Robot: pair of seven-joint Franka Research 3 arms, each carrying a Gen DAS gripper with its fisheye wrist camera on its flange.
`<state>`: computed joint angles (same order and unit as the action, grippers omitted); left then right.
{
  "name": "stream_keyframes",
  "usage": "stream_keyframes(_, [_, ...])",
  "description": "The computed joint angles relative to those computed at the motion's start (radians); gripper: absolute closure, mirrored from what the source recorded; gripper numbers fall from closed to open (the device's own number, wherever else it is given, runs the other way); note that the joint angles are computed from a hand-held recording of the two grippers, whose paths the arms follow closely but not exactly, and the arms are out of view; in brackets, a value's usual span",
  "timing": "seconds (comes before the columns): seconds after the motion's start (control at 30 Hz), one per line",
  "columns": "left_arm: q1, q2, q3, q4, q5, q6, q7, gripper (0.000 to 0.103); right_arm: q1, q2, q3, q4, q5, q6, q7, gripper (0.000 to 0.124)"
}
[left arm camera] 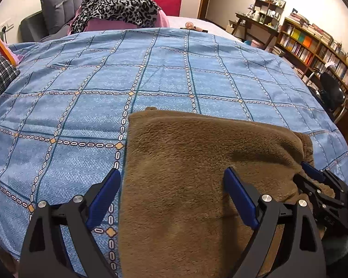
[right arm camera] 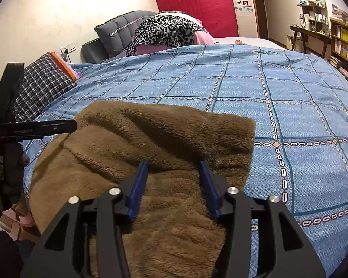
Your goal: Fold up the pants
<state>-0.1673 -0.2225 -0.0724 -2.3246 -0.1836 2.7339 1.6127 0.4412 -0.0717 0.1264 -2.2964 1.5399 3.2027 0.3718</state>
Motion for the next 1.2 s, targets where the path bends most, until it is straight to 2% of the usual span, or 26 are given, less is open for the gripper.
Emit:
stream_keyframes(0.13, [-0.001, -0.001, 0.009, -0.002, -0.021, -0.01, 0.014, 0.013, 0.016, -0.037, 0.0, -0.036, -0.085, 0.016, 0.091, 0.062])
stream_keyframes(0.37, [-0.002, -0.002, 0.012, -0.005, -0.046, -0.016, 0.035, 0.013, 0.042, -0.094, -0.055, -0.073, -0.135, 0.003, 0.208, 0.058])
stream_keyframes(0.47, [-0.001, -0.001, 0.012, -0.004, -0.054, -0.02, 0.04, 0.013, 0.025, -0.103, -0.072, -0.083, -0.176, -0.022, 0.291, 0.055])
stream_keyframes(0.57, [-0.011, 0.001, 0.028, 0.002, -0.103, -0.041, 0.072, 0.013, -0.008, -0.102, -0.092, -0.094, -0.247, -0.09, 0.416, 0.05])
stream_keyframes(0.73, [-0.013, 0.011, 0.05, 0.017, -0.217, -0.091, 0.148, 0.012, -0.053, -0.078, -0.117, -0.088, -0.279, -0.217, 0.504, 0.047])
stream_keyframes(1.0, [0.018, 0.049, 0.055, 0.058, -0.384, -0.189, 0.26, 0.01, -0.122, -0.046, -0.122, -0.054, -0.179, -0.398, 0.469, 0.041])
stream_keyframes(1.13, [0.051, 0.075, 0.06, 0.088, -0.5, -0.284, 0.32, 0.008, -0.165, -0.025, -0.133, -0.034, -0.154, -0.54, 0.465, 0.039])
stream_keyframes(1.2, [0.071, 0.089, 0.059, 0.101, -0.552, -0.332, 0.345, 0.007, -0.182, -0.017, -0.13, -0.026, -0.16, -0.576, 0.468, 0.038])
